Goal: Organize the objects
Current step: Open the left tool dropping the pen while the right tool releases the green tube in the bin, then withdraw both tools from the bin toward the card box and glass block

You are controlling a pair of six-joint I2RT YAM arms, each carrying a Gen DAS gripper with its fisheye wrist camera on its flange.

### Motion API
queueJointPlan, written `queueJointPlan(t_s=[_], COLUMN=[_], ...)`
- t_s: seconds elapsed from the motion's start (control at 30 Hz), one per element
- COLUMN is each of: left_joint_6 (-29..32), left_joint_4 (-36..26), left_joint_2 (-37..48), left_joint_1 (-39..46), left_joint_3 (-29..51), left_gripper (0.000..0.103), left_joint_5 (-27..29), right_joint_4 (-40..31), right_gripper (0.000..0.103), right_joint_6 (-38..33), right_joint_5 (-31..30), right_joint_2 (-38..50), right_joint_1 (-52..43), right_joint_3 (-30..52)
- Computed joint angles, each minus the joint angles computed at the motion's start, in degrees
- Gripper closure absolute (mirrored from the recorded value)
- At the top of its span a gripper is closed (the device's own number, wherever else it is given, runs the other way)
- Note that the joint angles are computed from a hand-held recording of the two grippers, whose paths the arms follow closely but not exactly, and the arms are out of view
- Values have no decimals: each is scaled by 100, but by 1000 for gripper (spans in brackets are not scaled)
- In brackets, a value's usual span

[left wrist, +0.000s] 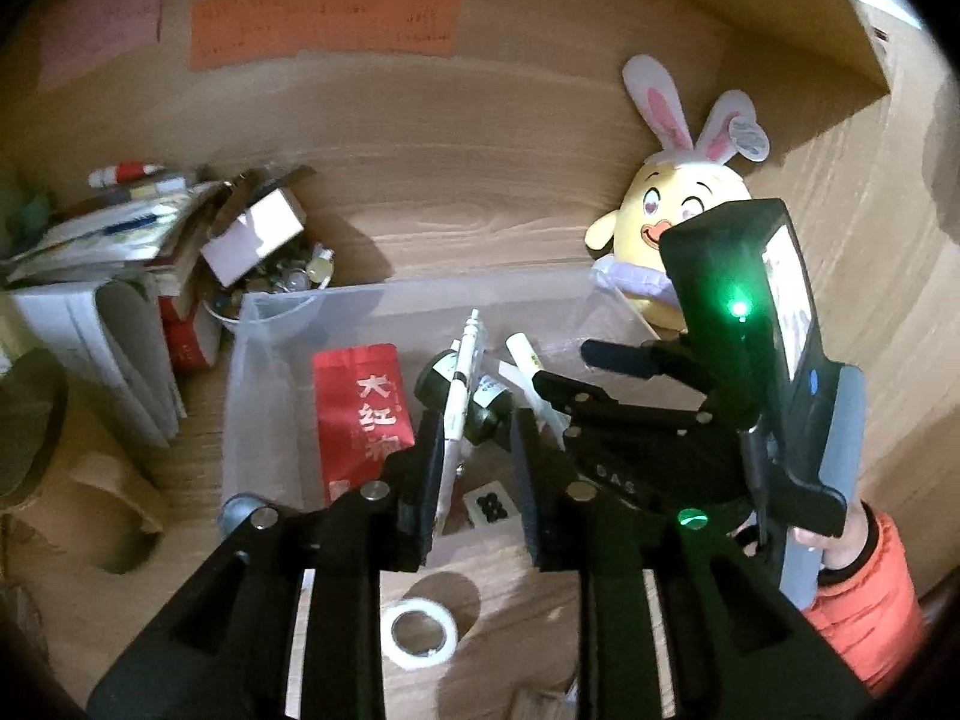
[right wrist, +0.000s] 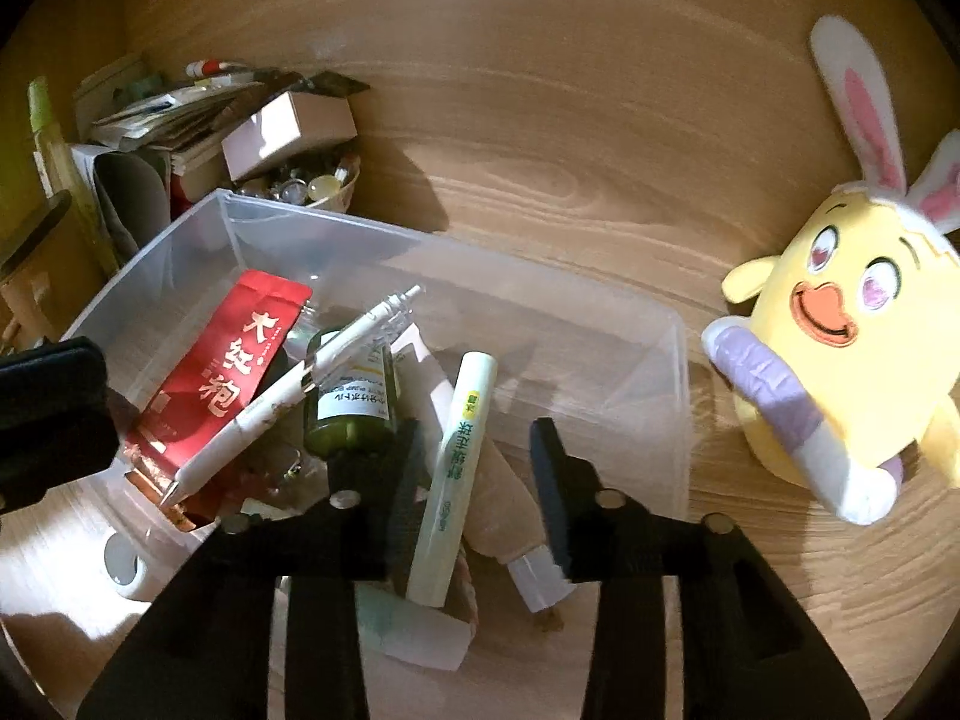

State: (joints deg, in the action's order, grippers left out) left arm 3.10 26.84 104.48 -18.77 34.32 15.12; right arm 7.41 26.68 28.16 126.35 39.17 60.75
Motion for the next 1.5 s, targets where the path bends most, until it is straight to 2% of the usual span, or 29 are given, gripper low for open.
queueJointPlan(t_s=[0.03,0.1,0.23,0.4,0.47,0.6,0.77,1.07,1.3,1.5], left_joint_6=[20,31,81,186,234,296,385,664,901,1073], left_joint_4=[71,171,302,536,601,738,908,1540,1959,2043], left_joint_2=[-104,-287,-715,-1296,-1455,-1523,-1357,-372,579,800], left_joint_1=[4,-7,-20,-24,-46,-41,-68,100,353,602], left_joint_3=[-121,-312,-689,-1248,-1429,-1705,-1993,-2303,-2306,-2387], left_gripper=[73,66,60,41,36,22,20,20,20,20], left_joint_5=[-27,-72,-142,-219,-290,-275,-358,-395,-272,-70], right_joint_4=[6,56,232,368,480,483,544,778,848,540], right_gripper=[64,55,43,25,21,21,21,21,21,21], right_joint_6=[19,63,202,433,537,779,1054,1774,1602,1298], right_joint_5=[81,231,393,686,768,928,956,696,-36,-290], right_joint_2=[-60,-213,-579,-1099,-1302,-1553,-1568,-1048,-326,60], right_joint_1=[53,163,358,723,872,1176,1497,2115,2159,2205], right_joint_3=[-63,-234,-650,-1210,-1454,-1757,-1994,-2140,-1684,-1193])
